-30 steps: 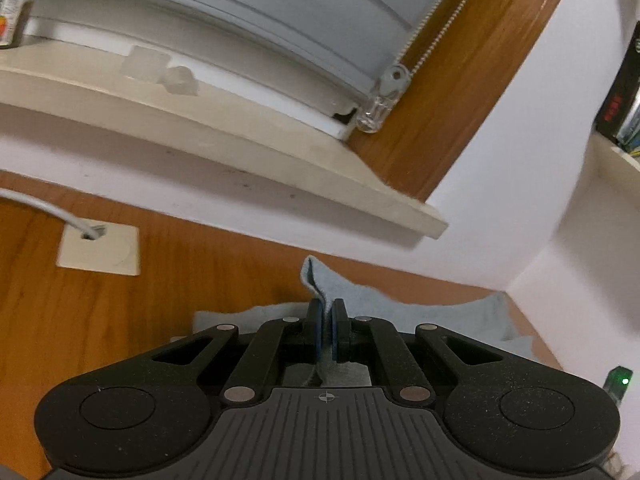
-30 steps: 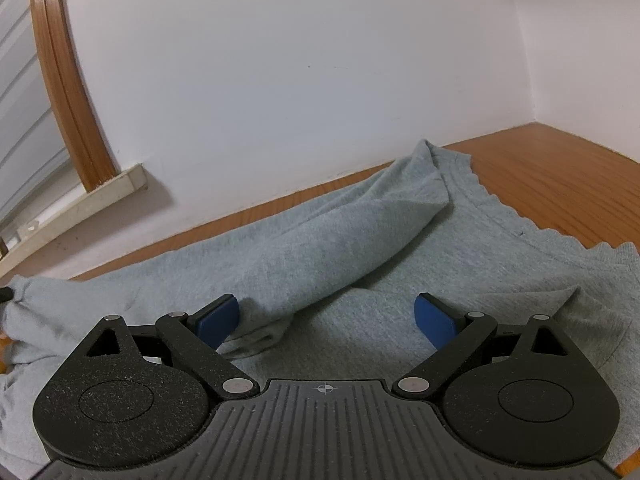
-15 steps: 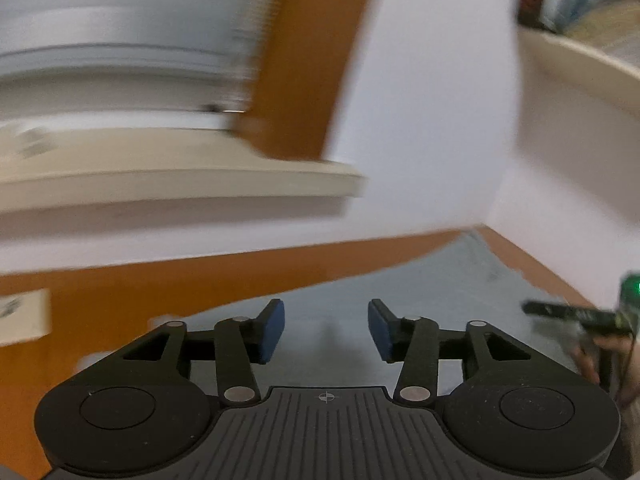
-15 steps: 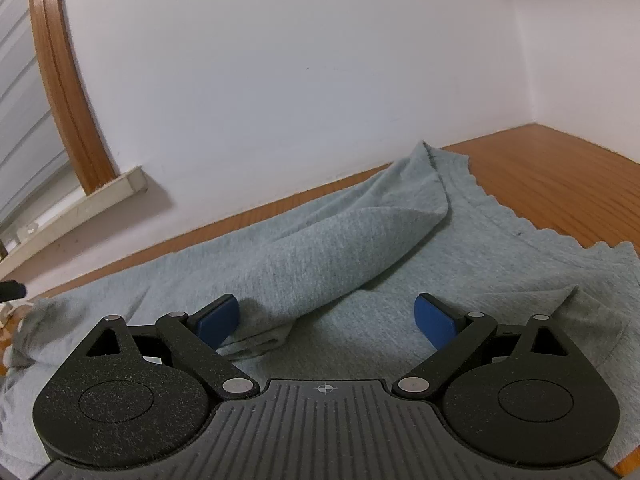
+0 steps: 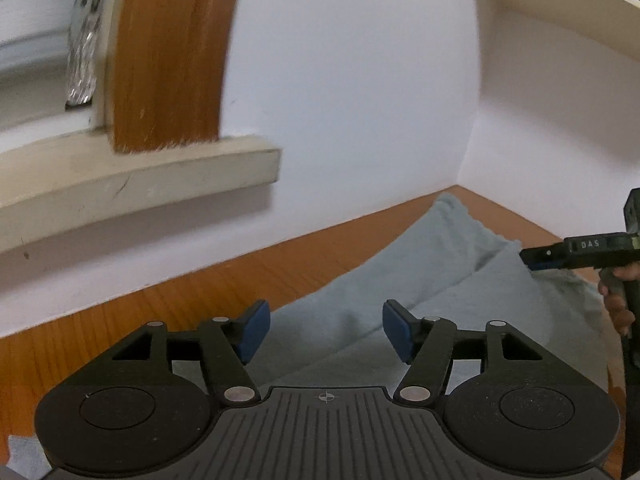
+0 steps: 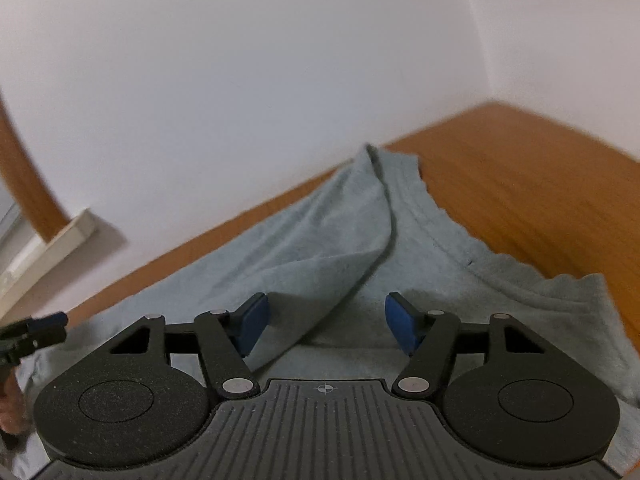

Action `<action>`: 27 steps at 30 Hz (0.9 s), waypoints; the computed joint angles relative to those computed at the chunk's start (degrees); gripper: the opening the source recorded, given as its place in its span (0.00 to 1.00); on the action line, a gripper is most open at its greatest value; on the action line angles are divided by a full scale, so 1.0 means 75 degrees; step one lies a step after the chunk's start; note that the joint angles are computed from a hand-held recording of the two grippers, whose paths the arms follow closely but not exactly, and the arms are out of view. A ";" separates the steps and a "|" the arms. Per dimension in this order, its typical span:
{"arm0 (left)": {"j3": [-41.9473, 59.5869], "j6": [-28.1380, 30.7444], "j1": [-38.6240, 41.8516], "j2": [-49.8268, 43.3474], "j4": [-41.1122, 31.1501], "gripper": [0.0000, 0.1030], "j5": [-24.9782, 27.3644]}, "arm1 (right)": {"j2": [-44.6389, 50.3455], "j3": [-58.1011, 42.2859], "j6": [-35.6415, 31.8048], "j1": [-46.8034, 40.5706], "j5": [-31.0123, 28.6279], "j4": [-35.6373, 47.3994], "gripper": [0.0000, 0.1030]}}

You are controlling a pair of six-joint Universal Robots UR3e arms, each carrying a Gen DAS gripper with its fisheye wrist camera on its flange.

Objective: Fold clothes

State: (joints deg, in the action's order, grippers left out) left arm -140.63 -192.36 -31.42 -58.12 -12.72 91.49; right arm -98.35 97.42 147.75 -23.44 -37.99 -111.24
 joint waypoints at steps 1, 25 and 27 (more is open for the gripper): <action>-0.0105 0.0197 0.0283 0.0112 -0.0100 0.65 -0.0341 | 0.0242 -0.0175 0.0113 0.0112 -0.0004 -0.0024 0.63; -0.0687 0.0319 0.1569 0.1277 -0.1078 0.73 -0.1877 | 0.2095 -0.3046 0.1798 0.2434 -0.0691 -0.1370 0.56; -0.0737 0.0344 0.1560 0.1409 -0.1072 0.74 -0.1856 | 0.1335 -0.2229 0.1183 0.1858 -0.0510 -0.1256 0.59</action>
